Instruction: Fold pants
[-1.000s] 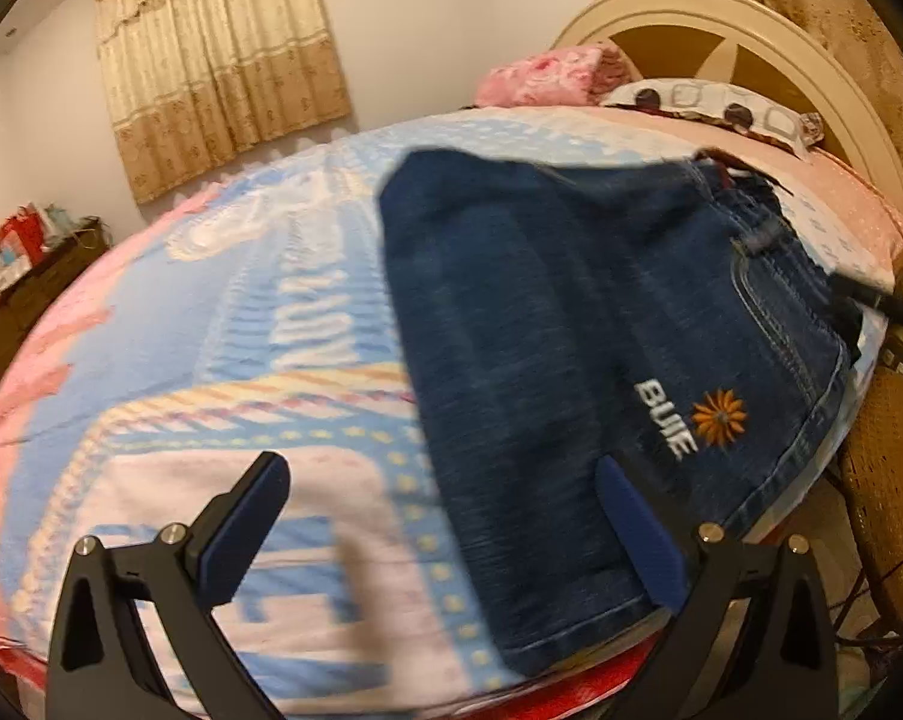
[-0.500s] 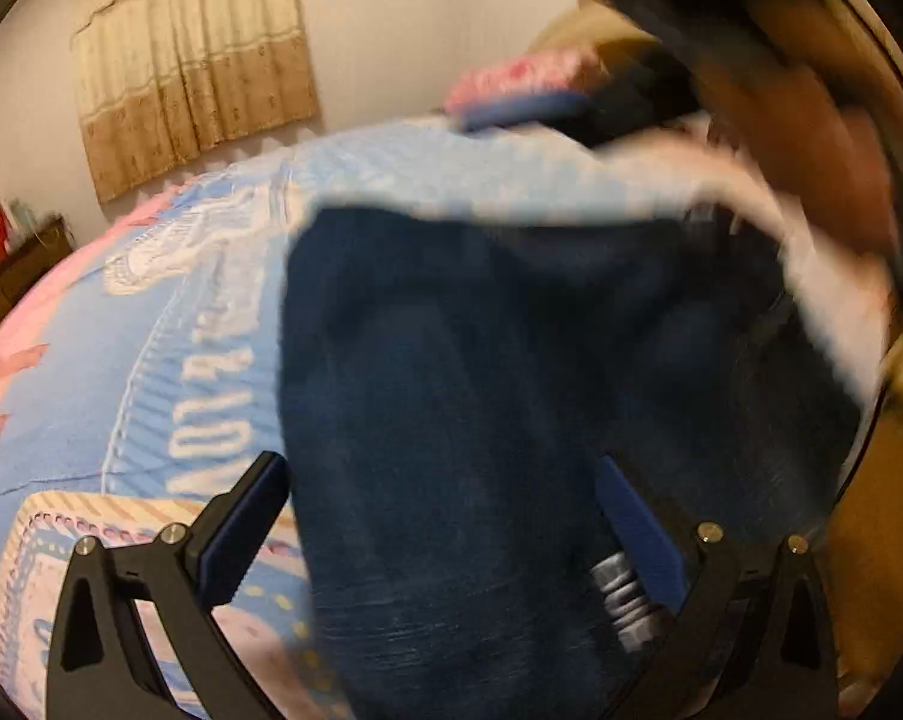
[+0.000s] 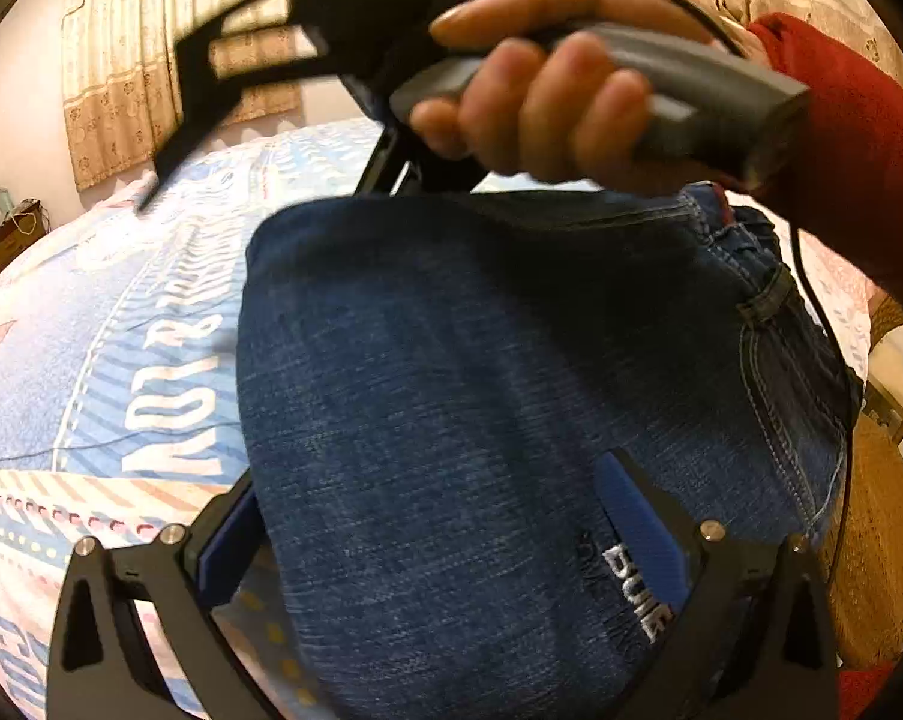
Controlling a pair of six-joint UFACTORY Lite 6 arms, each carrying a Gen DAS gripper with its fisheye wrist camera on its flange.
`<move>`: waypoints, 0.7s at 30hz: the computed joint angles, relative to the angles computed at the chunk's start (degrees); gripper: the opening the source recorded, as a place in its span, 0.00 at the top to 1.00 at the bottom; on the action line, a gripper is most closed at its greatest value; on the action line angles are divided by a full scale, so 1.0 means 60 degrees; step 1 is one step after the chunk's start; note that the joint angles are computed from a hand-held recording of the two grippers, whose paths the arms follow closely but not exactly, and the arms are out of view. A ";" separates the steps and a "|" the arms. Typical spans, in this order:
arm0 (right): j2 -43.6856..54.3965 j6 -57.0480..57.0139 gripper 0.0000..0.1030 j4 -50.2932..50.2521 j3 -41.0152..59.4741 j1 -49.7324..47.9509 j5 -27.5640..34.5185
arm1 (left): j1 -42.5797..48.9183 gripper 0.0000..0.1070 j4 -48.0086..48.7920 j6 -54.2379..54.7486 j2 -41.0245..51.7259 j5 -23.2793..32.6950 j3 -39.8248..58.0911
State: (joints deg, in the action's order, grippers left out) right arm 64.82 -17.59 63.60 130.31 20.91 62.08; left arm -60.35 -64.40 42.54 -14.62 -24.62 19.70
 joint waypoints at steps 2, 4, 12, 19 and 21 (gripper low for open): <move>0.0062 0.0543 0.44 -0.0323 0.0171 -0.0006 -0.0304 | -0.0275 0.04 -0.0503 0.0323 0.0082 -0.0241 0.0047; -0.0825 -0.0234 0.98 0.0143 -0.1131 -0.0165 -0.1613 | -0.0917 0.04 -0.1218 0.0660 0.0369 -0.0896 0.0128; -0.4504 -0.2468 0.97 0.0247 -0.5063 -0.0455 -0.3979 | -0.0119 0.04 -0.0097 0.0152 -0.0887 0.0052 -0.0553; -1.0934 -0.1329 0.96 -0.2916 -1.2059 -0.0174 -0.7560 | 0.2612 0.04 -0.2852 0.4001 -0.2809 0.1875 -0.0125; -1.2933 -0.1881 0.90 -0.2420 -1.4058 -0.1071 -0.7653 | 0.3812 0.04 -0.4547 0.5756 -0.2315 0.2618 0.0475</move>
State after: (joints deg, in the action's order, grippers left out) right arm -12.77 -28.87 49.08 45.96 14.49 16.16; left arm -37.48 -91.68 77.08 -28.51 -8.91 22.55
